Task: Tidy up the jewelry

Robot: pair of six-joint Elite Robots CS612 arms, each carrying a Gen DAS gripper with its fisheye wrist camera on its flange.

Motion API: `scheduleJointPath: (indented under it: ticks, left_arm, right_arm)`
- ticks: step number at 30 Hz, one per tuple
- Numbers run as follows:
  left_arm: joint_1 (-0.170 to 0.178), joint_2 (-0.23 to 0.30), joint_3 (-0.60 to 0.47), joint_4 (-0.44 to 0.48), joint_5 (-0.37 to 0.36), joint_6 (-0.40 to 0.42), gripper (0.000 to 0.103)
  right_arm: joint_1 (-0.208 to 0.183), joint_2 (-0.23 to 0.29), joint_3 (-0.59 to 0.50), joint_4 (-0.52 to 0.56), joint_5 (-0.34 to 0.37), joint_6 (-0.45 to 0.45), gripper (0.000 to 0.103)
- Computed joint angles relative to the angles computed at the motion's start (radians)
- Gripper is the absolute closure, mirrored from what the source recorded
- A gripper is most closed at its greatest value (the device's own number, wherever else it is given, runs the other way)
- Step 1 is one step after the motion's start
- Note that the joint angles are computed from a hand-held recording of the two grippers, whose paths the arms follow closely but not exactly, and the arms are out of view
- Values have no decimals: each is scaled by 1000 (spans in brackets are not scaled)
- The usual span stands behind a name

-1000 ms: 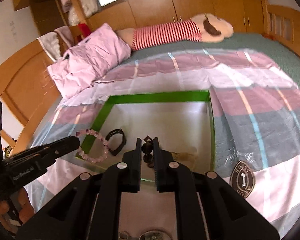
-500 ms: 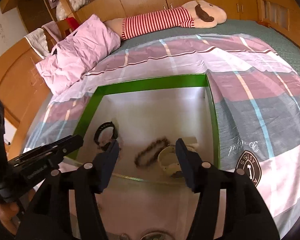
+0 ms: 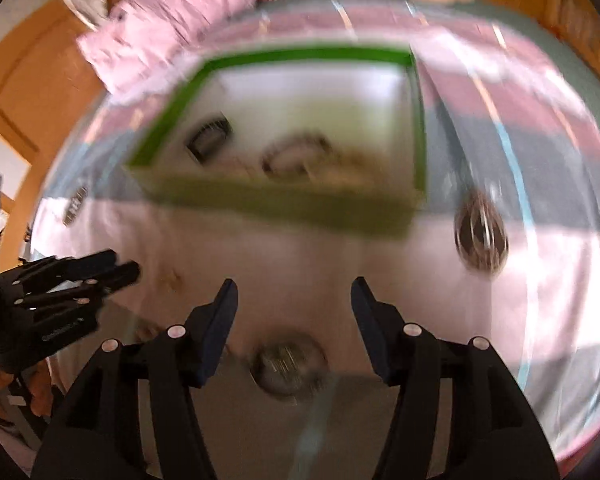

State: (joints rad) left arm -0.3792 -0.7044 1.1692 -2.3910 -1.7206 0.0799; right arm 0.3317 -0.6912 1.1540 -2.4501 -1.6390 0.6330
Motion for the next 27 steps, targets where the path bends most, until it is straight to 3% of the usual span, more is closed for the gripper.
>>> scheduleJointPath:
  ticks: [4, 7, 14, 18, 20, 22, 24, 25, 27]
  left_arm:
    - [2, -4, 14, -5, 18, -12, 56]
    - [5, -9, 22, 1, 11, -23, 52]
    - [4, -12, 31, 18, 20, -9, 47]
    - [7, -2, 13, 42, 24, -33, 45]
    - [9, 2, 5, 51, 19, -39, 44]
    - [8, 3, 4, 51, 19, -39, 43]
    - [7, 2, 7, 50, 20, -35, 43]
    - [7, 1, 7, 49, 21, -35, 42]
    - [7, 3, 5, 52, 24, -39, 41]
  right_arm:
    - [-4, 1, 6, 139, 16, 24, 44]
    - [-4, 2, 13, 174, 22, 27, 44]
    - [-1, 1, 36, 57, 89, 5, 44]
    - [4, 19, 10, 47, 126, -15, 67]
    - [8, 39, -27, 99, 145, -34, 72]
    - [14, 51, -45, 114, 138, -41, 72]
    - [19, 55, -56, 114, 125, -47, 81]
    - [19, 55, -56, 108, 120, -48, 94]
    - [19, 50, -46, 78, 114, -50, 99]
